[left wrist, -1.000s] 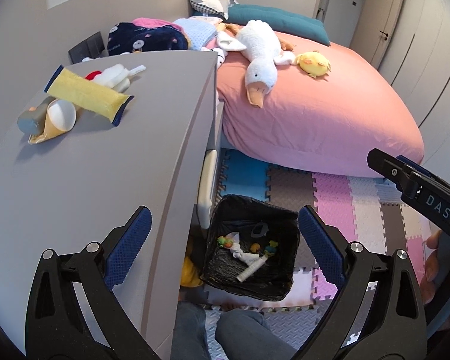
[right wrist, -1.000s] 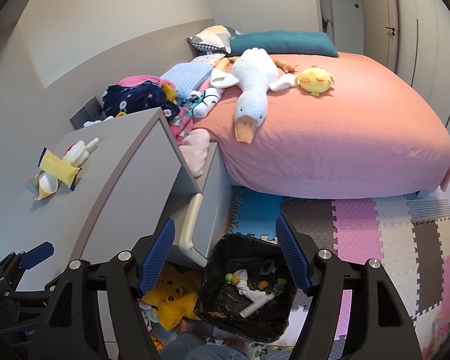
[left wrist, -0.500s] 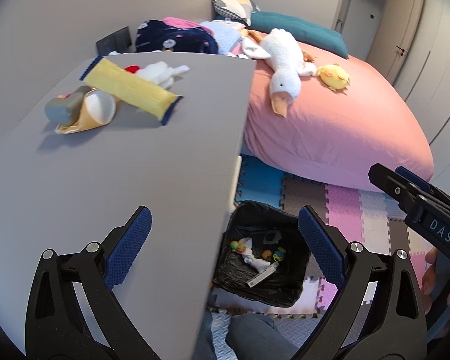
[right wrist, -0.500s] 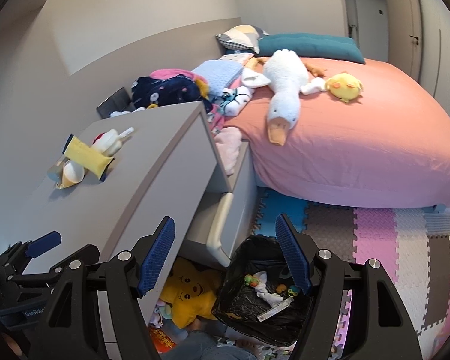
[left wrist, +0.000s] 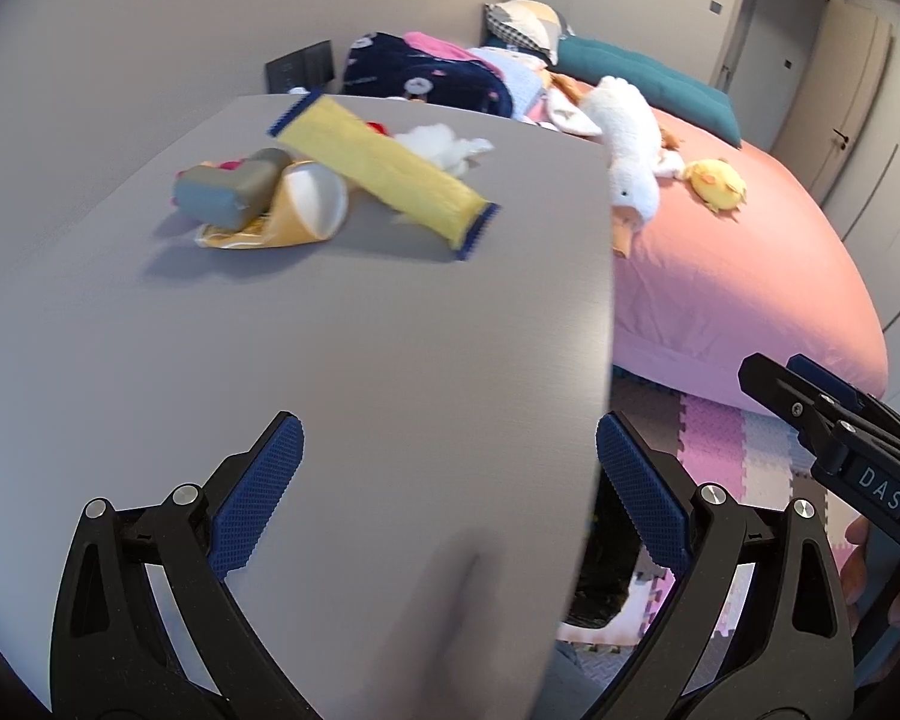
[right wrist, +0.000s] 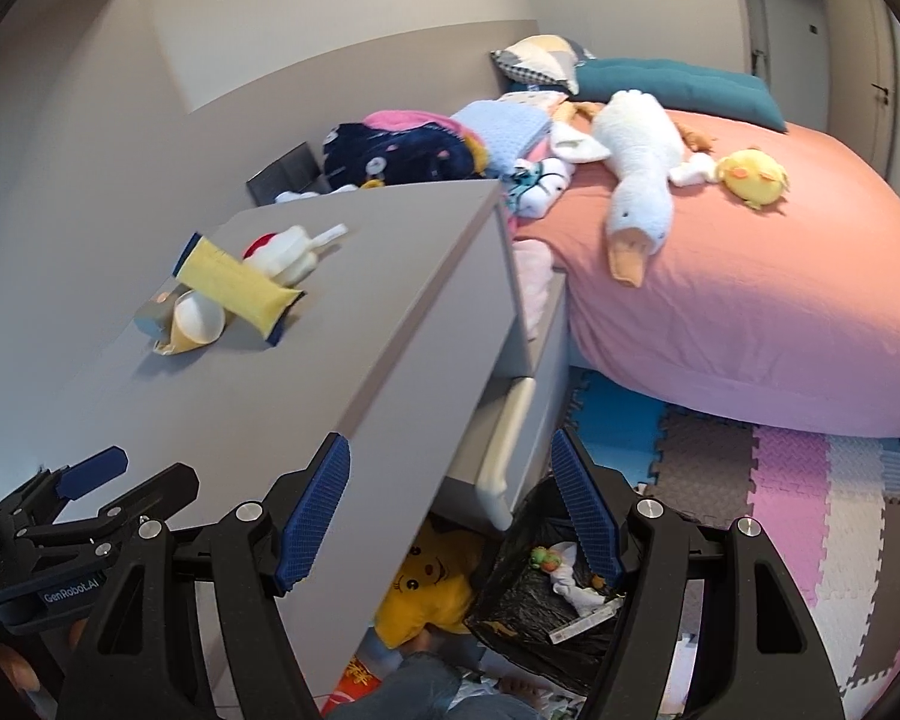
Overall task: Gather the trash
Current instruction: 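Move both grippers back over the desk toward the remaining items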
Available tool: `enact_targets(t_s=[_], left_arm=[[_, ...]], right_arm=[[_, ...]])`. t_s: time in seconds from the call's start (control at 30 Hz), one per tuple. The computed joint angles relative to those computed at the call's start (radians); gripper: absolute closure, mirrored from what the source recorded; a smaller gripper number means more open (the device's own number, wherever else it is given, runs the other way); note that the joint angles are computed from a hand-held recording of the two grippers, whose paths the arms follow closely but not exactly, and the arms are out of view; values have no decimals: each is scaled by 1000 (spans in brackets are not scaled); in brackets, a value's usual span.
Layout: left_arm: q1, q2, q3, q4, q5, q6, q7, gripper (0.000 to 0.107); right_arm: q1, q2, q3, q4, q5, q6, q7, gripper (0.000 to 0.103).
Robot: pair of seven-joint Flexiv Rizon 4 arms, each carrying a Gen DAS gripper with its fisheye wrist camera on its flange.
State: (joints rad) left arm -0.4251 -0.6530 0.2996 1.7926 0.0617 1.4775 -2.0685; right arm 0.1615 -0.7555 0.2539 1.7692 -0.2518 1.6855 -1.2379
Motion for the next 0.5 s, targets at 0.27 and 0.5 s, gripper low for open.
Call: enact_targets(t_s=[0.27,0.5], left_arm=[[48,9,9,42,-21,43,-3,12],[85,14,11,67,-64,61,31,12]], right_arm=[[36,-36,18,-70,-11,-46,-14,33],[65,-73,40,-153,-9,-92,-42,33]])
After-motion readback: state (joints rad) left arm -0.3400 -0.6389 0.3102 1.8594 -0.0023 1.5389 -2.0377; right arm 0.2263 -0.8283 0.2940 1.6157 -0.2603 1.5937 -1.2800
